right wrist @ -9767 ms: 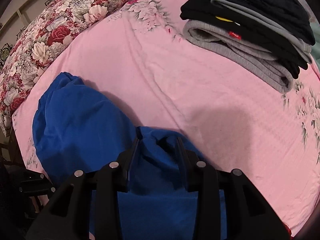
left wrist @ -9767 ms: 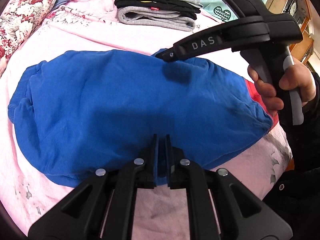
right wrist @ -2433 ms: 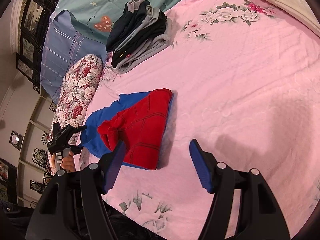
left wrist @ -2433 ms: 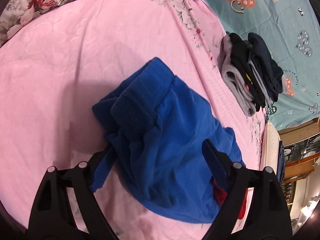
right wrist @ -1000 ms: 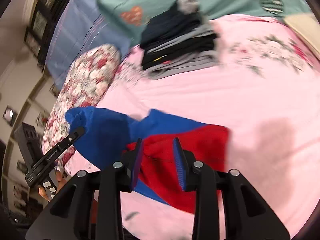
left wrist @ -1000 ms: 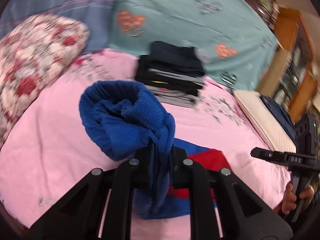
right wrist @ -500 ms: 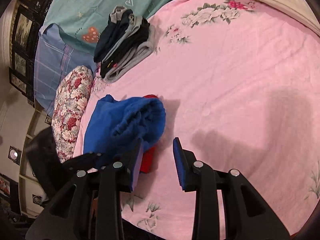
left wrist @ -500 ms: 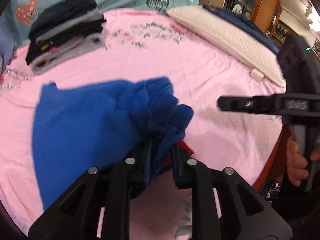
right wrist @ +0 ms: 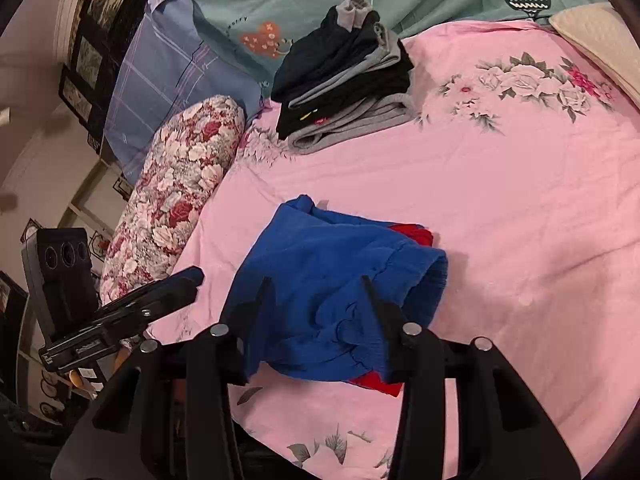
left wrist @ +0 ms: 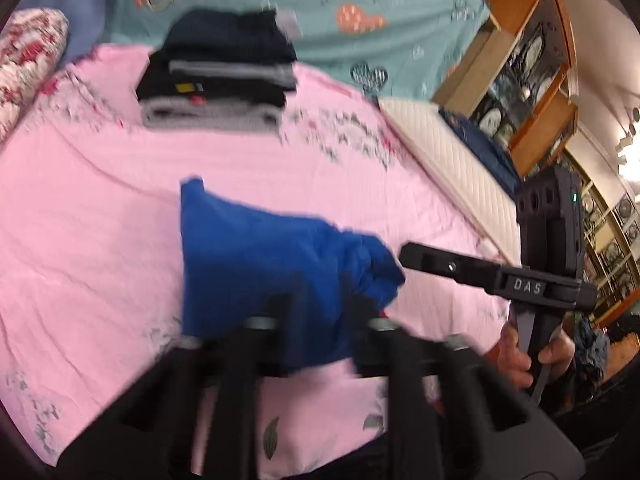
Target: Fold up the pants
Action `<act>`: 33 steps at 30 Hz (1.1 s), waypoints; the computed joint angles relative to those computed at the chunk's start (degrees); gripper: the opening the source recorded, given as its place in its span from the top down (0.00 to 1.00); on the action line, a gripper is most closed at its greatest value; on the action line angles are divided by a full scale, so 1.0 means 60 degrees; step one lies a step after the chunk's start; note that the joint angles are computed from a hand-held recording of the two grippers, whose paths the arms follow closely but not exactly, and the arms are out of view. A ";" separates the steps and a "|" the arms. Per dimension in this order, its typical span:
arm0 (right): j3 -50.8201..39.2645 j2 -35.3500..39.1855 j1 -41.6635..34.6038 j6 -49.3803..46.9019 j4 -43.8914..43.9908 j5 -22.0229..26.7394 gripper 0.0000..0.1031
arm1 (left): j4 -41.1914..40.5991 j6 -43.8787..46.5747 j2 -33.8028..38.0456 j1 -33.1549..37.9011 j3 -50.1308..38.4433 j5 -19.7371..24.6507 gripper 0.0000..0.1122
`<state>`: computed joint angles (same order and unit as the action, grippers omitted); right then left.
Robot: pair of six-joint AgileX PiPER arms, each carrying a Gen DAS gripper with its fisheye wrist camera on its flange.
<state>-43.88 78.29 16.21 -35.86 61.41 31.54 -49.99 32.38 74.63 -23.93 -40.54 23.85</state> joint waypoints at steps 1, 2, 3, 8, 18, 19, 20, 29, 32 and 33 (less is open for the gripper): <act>-0.0052 0.0235 0.0141 0.0019 -0.0024 0.0021 0.64 | -0.0212 0.0217 0.0229 -0.0174 0.0079 -0.0209 0.99; -0.0080 0.0442 0.0259 0.0202 -0.0185 -0.0025 0.65 | -0.0290 0.0305 0.0517 -0.0390 0.0207 -0.0553 0.99; -0.0060 0.0601 0.0429 0.0768 -0.0691 -0.0266 0.65 | -0.0349 0.0361 0.0843 -0.0509 0.0188 -0.0774 0.99; 0.0078 0.0984 0.1201 0.3902 -0.3782 -0.1080 0.67 | -0.3637 0.3575 0.2884 0.0710 0.0243 -0.0079 0.98; -0.5656 0.3671 0.1766 0.4350 -0.5038 0.2018 0.63 | -0.2521 0.2270 0.1411 0.1200 0.0785 0.0042 0.98; -0.6611 0.4438 0.1802 0.4472 -0.5064 0.2581 0.63 | -0.2123 0.1850 0.1282 0.1181 0.0766 -0.0004 0.98; -0.7459 0.5074 0.1926 0.4710 -0.5312 0.3005 0.63 | -0.1410 0.1060 0.1153 0.1015 0.0744 -0.0228 0.98; -1.3453 1.0015 0.3201 0.8213 -0.8860 0.5446 0.59 | 0.0734 -0.1185 0.1430 0.0584 0.0545 -0.0576 0.98; -1.3954 1.0135 0.3532 0.8508 -0.9538 0.5727 0.55 | 0.0323 -0.0790 0.1472 0.0748 0.0544 -0.0388 0.98; -1.4019 1.0108 0.3547 0.8480 -0.9495 0.5808 0.55 | 0.0044 -0.0497 0.1397 0.0856 0.0589 -0.0245 0.98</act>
